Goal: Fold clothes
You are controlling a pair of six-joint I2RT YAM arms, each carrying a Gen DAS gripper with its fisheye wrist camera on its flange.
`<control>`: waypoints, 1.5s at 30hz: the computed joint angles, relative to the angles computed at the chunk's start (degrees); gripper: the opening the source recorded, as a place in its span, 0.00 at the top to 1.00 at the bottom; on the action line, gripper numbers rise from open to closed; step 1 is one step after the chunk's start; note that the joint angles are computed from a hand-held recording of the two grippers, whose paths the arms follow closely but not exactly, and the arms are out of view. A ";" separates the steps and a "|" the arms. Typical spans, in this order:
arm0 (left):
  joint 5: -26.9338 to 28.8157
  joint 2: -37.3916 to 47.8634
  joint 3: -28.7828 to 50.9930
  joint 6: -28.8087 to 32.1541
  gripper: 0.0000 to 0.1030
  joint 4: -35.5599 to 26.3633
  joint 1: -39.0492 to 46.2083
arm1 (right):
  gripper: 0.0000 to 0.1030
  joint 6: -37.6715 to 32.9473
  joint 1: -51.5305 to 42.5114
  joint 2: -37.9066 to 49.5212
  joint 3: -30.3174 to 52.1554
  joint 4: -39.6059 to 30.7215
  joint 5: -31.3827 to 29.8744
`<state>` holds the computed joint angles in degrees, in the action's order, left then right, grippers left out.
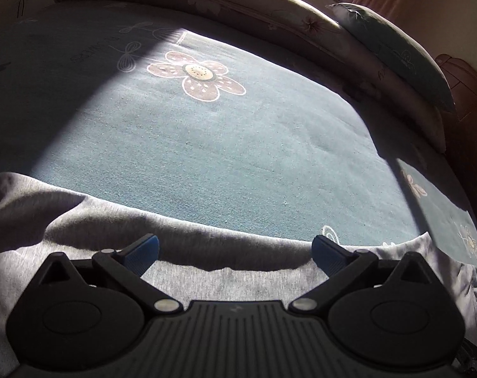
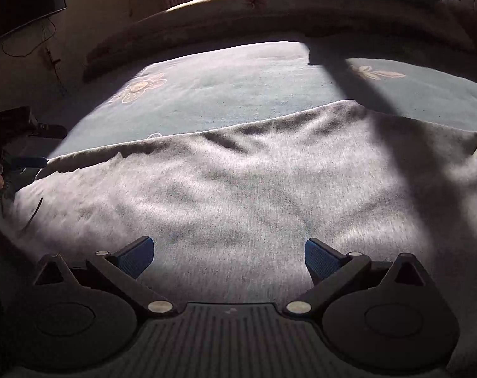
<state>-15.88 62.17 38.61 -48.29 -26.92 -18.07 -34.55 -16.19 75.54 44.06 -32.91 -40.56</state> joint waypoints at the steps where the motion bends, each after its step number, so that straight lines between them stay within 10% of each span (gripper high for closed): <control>1: 2.09 1.65 -0.42 0.54 0.01 1.40 2.08 | 0.00 -0.09 -0.11 0.05 0.07 -0.19 -0.12; 45: 3.77 -10.94 -6.60 10.77 0.00 -1.43 22.32 | 0.00 -1.99 -2.04 0.92 1.03 -2.09 -1.37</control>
